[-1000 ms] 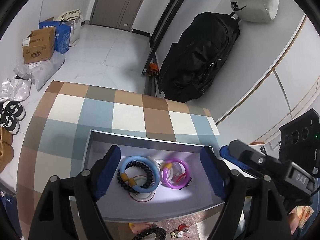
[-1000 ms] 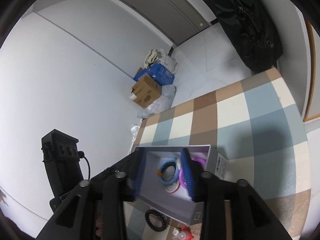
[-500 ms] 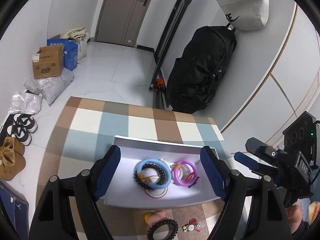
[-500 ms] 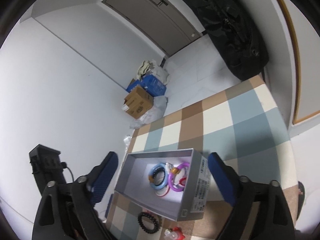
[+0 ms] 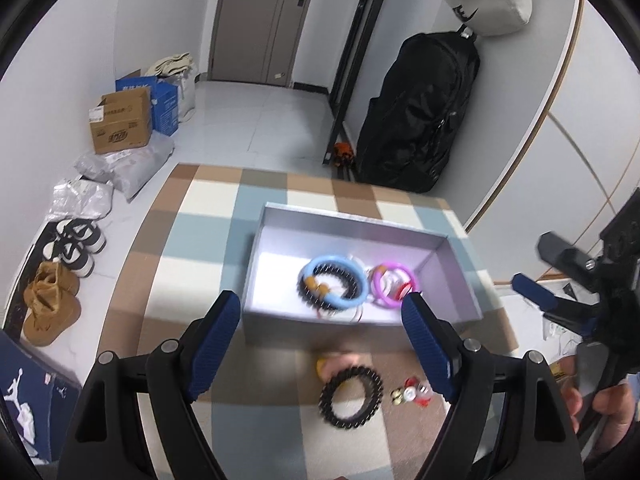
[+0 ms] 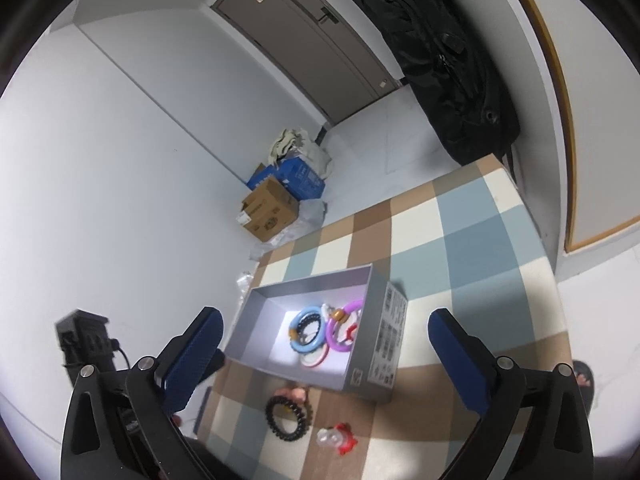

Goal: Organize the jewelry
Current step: 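Open both grippers and withdraw them from the silver box, then lower the left gripper onto the black bead bracelet and grasp it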

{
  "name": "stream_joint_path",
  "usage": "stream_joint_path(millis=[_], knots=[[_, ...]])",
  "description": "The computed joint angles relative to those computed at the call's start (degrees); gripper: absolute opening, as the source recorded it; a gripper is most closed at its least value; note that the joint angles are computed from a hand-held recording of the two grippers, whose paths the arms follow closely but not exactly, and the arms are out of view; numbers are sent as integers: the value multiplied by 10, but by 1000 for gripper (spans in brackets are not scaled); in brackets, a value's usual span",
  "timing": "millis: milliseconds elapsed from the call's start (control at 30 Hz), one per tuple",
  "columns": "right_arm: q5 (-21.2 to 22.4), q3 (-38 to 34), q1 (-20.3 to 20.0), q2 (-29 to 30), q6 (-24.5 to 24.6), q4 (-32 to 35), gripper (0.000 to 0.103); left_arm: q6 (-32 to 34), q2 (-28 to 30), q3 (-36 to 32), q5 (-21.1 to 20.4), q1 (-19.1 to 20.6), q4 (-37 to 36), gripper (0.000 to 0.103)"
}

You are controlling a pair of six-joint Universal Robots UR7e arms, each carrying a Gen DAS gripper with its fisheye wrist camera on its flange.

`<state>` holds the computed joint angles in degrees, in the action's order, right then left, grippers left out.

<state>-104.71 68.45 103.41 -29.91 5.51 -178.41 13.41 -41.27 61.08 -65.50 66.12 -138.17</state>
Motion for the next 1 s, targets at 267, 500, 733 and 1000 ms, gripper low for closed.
stream_joint_path(millis=[267, 500, 733, 1000], knots=[[-30, 41, 5, -16, 12, -13, 103, 3, -23, 54, 29, -3, -11, 80], [-61, 69, 13, -21, -4, -32, 103, 7, -31, 73, 34, -3, 9, 90], [-98, 76, 21, -18, -28, -19, 103, 15, -30, 78, 32, -1, 29, 90], [-134, 74, 28, -9, -56, -28, 103, 30, -22, 83, 61, -7, 30, 90]])
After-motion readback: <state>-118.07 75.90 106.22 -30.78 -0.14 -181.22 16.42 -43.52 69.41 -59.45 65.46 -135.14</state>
